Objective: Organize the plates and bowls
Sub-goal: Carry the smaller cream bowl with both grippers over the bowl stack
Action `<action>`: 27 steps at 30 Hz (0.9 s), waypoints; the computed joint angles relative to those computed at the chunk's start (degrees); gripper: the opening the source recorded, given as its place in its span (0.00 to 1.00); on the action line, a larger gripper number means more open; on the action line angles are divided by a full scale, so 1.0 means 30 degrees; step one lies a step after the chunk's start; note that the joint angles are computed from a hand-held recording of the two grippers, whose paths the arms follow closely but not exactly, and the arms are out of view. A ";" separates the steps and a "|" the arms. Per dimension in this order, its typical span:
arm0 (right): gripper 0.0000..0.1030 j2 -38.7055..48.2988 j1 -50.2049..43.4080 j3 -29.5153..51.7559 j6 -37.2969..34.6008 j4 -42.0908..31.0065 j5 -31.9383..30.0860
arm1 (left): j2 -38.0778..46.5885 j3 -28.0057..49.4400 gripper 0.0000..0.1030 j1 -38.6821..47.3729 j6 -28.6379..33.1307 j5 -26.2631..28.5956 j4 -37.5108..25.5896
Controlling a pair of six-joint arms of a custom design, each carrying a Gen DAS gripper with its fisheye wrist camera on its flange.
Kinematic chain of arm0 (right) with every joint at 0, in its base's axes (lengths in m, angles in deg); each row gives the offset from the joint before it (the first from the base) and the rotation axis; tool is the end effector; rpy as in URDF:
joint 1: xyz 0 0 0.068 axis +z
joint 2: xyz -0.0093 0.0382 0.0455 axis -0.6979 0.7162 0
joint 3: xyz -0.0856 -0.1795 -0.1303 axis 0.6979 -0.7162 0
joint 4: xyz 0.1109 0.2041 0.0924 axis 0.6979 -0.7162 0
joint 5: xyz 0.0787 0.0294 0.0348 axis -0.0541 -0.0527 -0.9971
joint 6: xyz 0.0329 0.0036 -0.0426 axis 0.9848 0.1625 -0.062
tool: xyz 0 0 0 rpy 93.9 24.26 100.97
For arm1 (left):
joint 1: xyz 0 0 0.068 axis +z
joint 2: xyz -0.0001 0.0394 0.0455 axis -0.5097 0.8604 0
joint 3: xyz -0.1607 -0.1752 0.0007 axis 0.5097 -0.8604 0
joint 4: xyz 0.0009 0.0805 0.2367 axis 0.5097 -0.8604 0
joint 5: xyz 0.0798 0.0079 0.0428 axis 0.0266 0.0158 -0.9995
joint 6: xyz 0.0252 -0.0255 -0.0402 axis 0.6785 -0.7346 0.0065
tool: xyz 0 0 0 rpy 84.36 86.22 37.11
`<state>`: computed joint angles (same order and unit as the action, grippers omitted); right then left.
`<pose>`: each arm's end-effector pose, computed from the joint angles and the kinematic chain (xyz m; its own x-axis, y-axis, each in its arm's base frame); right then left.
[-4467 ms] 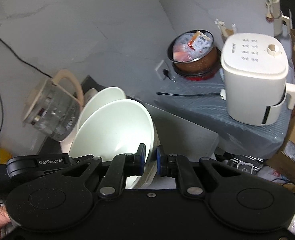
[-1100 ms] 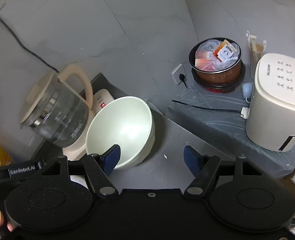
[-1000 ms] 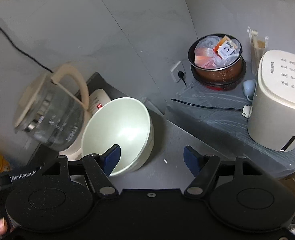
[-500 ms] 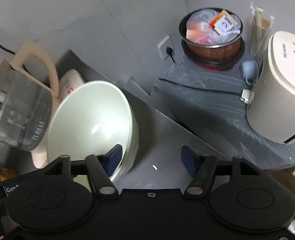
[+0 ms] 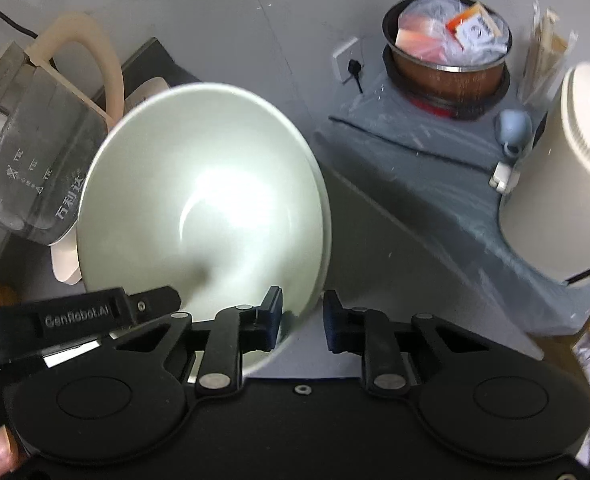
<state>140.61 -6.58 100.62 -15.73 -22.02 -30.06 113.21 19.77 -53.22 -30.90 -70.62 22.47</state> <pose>0.2827 0.2145 0.1605 -0.9039 0.3000 -0.3049 0.2193 0.9370 0.2718 0.3519 -0.1512 0.1643 -0.9599 -0.1196 -0.2538 -0.0469 0.9602 -0.2752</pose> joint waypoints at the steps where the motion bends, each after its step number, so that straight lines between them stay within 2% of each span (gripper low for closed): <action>1: 0.17 -0.0133 0.0071 -0.0238 0.0135 0.0157 0.0000 | 0.0127 0.0123 0.09 -0.0043 0.0087 0.0115 0.0028; 3: 0.13 -0.0595 0.0160 -0.0767 0.0076 0.0569 0.0288 | 0.0225 0.0348 0.08 -0.0168 0.0085 0.0047 -0.0242; 6: 0.14 -0.1332 0.0123 -0.1402 0.0564 0.0742 0.0017 | -0.0128 -0.0019 0.07 -0.0044 -0.0160 0.0341 -0.0284; 12: 0.14 -0.2515 0.0813 -0.1993 0.0427 0.0814 0.0934 | -0.1838 -0.1529 0.07 -0.0106 -0.0070 0.0398 0.0240; 18: 0.14 -0.4335 0.1693 -0.2533 0.0928 0.0517 0.1933 | -0.4414 -0.3079 0.08 -0.0096 -0.0300 0.0500 0.0184; 27: 0.14 -0.5972 0.3393 -0.1922 0.1121 -0.0911 0.3683 | -0.8225 -0.4847 0.08 -0.0175 -0.0773 0.0297 -0.0505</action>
